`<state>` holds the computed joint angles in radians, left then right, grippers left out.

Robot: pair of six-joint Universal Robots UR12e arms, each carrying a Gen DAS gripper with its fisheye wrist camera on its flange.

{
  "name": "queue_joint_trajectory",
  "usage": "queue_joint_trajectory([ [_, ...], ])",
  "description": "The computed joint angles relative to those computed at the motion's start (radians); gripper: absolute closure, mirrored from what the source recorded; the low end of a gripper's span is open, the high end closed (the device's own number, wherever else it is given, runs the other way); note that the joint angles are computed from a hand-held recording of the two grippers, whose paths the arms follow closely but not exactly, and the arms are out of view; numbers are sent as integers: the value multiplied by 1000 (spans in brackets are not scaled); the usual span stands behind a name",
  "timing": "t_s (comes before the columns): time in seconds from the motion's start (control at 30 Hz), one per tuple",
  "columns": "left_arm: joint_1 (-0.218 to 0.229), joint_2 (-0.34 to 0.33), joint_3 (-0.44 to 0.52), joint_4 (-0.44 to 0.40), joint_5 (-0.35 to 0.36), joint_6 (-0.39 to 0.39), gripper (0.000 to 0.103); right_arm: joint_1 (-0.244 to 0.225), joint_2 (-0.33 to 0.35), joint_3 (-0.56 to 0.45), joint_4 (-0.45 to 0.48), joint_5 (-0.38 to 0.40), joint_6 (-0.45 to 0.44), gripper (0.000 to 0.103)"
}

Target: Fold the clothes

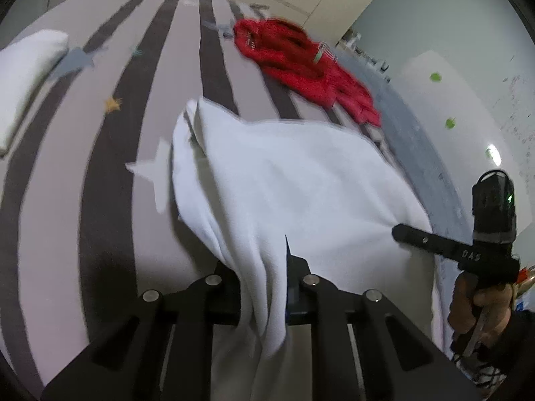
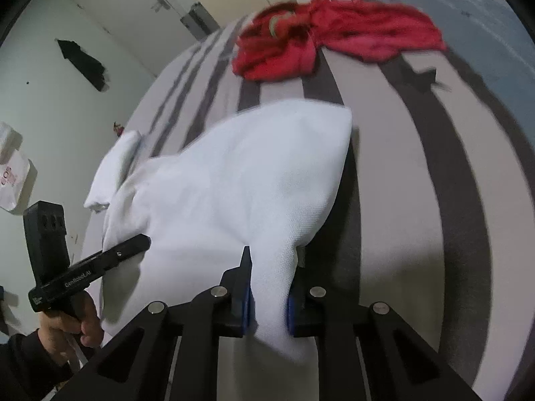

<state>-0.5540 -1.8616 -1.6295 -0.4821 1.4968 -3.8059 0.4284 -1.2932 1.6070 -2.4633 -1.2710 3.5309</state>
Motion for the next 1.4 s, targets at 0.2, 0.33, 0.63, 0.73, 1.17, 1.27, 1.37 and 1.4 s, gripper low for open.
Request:
queue_joint_trajectory([
  [0.2, 43, 73, -28, 46, 27, 28, 91, 34, 21, -96, 2, -10, 7, 90],
  [0.33, 98, 130, -38, 20, 40, 96, 91, 72, 86, -220, 0, -8, 27, 90],
  [0.63, 298, 236, -57, -105, 32, 302, 91, 171, 339, -609, 19, -2, 90, 90],
  [0.73, 371, 254, -58, -142, 26, 344, 91, 203, 463, -804, 61, -3, 122, 90],
  [1.17, 492, 181, -129, -287, 19, 351, 90, 260, 801, -1286, 414, 45, 82, 88],
  [1.27, 481, 181, -123, -303, 55, 388, 81, 251, 769, -1218, 391, 86, 71, 85],
  [1.37, 491, 203, -135, -320, 63, 295, 56, 243, 728, -1149, 369, 103, 76, 59],
  [1.4, 496, 219, -148, -315, 64, 266, 53, 238, 704, -1103, 343, 99, 88, 56],
])
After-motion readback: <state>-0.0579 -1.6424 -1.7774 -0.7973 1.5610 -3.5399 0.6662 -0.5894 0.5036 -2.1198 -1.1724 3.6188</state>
